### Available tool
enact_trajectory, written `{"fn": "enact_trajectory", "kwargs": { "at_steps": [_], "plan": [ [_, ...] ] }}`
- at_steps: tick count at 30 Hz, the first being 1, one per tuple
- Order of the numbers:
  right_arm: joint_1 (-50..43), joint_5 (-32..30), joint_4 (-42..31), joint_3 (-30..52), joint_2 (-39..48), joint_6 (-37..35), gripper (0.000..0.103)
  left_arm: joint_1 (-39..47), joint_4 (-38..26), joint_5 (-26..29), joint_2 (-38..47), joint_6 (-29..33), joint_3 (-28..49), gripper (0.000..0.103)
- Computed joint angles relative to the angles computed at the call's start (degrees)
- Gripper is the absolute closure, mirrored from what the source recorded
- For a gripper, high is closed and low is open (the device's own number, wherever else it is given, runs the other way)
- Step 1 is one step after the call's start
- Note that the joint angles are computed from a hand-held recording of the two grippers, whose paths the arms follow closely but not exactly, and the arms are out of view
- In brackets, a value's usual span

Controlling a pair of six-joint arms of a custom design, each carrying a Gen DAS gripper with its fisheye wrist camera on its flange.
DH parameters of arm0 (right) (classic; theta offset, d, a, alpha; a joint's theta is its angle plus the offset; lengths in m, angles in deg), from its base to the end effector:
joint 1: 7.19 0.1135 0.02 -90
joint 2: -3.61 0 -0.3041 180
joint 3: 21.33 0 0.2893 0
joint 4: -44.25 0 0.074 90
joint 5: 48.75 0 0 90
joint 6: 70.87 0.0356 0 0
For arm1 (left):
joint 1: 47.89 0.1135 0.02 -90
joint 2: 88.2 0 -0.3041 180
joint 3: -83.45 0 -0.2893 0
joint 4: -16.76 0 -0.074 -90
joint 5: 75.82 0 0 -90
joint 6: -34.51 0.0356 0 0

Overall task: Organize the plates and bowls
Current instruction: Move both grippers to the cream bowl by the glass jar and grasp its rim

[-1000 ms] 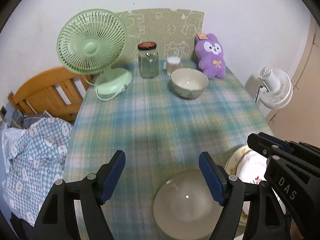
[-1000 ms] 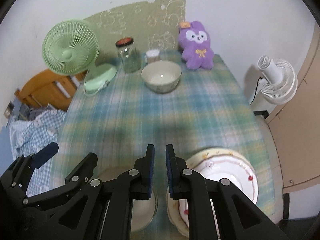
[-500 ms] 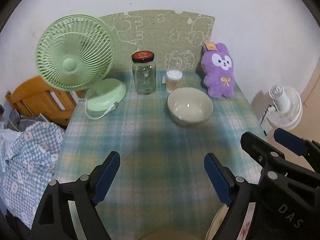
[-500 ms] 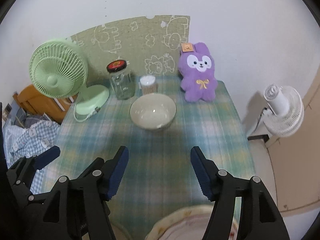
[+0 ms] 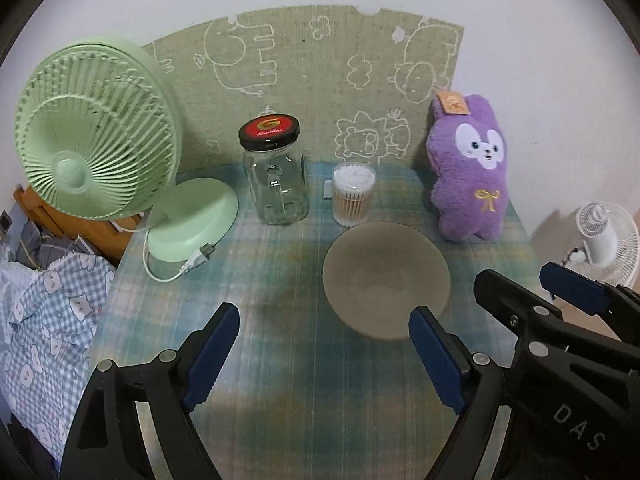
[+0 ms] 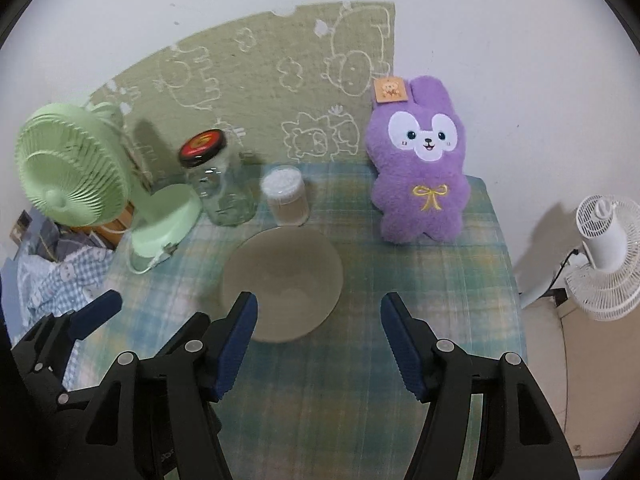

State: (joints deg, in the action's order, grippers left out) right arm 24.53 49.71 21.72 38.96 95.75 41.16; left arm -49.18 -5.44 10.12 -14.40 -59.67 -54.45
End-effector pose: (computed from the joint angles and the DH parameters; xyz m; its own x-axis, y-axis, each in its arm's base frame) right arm 0.2926 0.1747 0.1759 -0.8087 -0.0637 -0.5847 -0.1551 0.9820 0.1076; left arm 0.2458 -0.0030 0.1650 -0.8042 -0.0546 -0.5918 -0.0781 0.9968 0.0141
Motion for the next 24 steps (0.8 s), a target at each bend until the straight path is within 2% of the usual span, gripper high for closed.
{"fn": "enact_trajectory", "kwargs": {
  "at_steps": [5,9,11,14,16,19,22,24],
  "plan": [
    [-2.3,-1.7,4.3,2.3,6.2,-4.4,0.035,-0.8,4.8,-1.6,9.0,-2.0,2.4,0.016],
    [-3.8,-3.8,6.7,4.5,11.5,-4.8,0.039,-1.5,10.6,-2.4,14.6,-1.6,3.2,0.020],
    [-4.2,-4.3,6.8,5.9,13.8,-4.8,0.048,-1.6,12.1,-2.0,17.8,-1.4,4.4,0.031],
    [-4.7,-5.1,7.3,7.9,17.3,-4.8,0.053,-1.0,12.6,-0.4,22.4,-1.6,6.7,0.036],
    [-4.8,-5.4,7.4,9.1,19.2,-4.9,0.057,-1.2,13.4,-1.7,24.7,-1.5,7.8,0.039],
    [-5.1,-5.9,7.7,10.5,21.6,-4.8,0.061,-1.5,14.0,-3.0,27.4,-0.7,9.2,0.048],
    [-5.2,-6.2,7.6,11.9,23.8,-4.5,0.076,-1.4,13.8,-3.4,29.5,-0.9,10.4,0.061],
    [-5.0,-5.5,7.6,12.4,24.5,-4.6,0.079,-1.3,13.8,-3.5,30.3,-0.9,10.8,0.065]
  ]
}}
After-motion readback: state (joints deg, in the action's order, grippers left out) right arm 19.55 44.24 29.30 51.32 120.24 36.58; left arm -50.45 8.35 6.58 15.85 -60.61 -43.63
